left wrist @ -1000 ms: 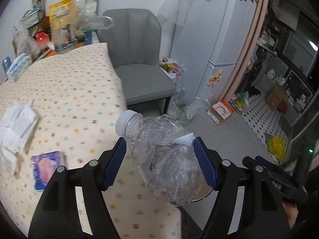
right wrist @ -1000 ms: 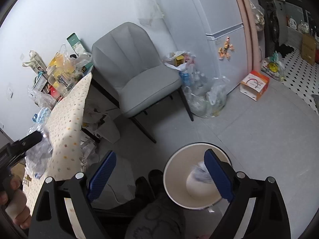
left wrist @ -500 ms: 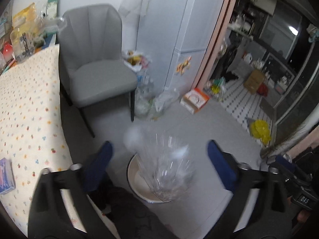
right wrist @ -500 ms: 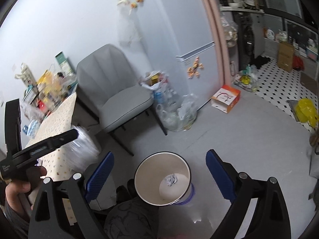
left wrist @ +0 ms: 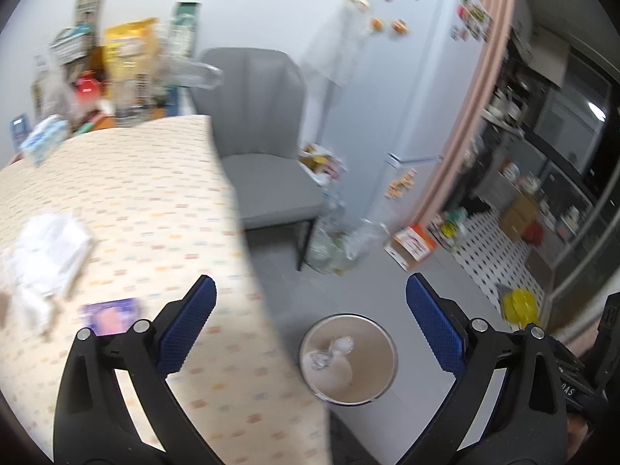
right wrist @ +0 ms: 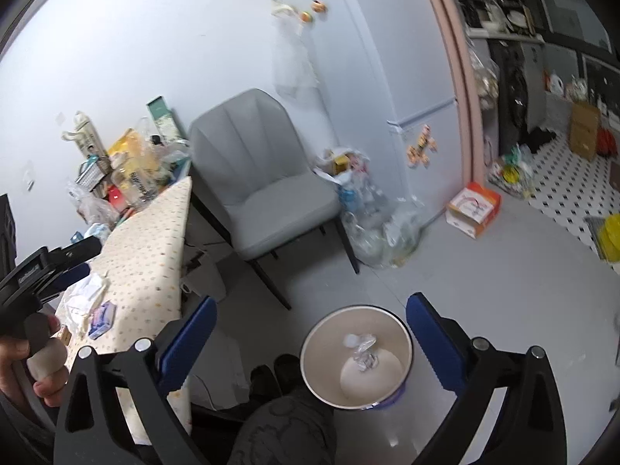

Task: Collect trash
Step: 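Move both open tools back over the table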

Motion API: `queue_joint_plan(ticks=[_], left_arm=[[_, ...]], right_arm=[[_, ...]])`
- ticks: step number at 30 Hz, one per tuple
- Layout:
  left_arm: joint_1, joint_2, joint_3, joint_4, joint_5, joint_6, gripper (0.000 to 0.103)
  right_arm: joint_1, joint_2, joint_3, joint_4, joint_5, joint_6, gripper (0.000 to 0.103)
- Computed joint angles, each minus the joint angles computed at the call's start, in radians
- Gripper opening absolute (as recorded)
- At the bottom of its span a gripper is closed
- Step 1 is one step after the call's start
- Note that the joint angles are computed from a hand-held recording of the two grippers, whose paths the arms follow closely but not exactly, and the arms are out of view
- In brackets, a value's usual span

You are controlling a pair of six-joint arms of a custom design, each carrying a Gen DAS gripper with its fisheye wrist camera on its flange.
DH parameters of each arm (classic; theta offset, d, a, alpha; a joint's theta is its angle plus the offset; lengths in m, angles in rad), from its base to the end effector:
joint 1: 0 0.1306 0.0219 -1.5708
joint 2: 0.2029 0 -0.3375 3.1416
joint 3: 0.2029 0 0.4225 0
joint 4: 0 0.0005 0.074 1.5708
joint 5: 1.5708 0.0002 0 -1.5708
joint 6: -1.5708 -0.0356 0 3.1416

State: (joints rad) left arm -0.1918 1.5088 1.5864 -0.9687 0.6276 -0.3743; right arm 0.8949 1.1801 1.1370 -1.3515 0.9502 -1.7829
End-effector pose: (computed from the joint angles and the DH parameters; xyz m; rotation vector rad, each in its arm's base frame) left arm 0.5407 -0.1268 0.4174 0.9081 2.1641 -0.6784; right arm 0.2716 0.2916 0.3507 1.0254 1.9252 -0.0703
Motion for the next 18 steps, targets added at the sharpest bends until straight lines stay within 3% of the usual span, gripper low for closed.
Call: queue_joint_plan(ticks=[8, 13, 18], left_arm=[[0.166, -0.004, 0.002, 0.015, 0.047, 0.05, 0.097], [0.247, 0.008, 0.001, 0.093, 0.001, 0.118, 0.097], [0.311, 0.057, 0.055, 0.112, -0.028, 0.172, 0.097]], right_arm=[[-0.02, 0.153, 0.167, 0.073, 0.023, 0.176, 0.096], [-0.033, 0.255, 0.291, 0.172, 0.011, 0.342, 0.096], [-0.035, 0.382, 0.456, 0.162, 0.0, 0.431, 0.096]])
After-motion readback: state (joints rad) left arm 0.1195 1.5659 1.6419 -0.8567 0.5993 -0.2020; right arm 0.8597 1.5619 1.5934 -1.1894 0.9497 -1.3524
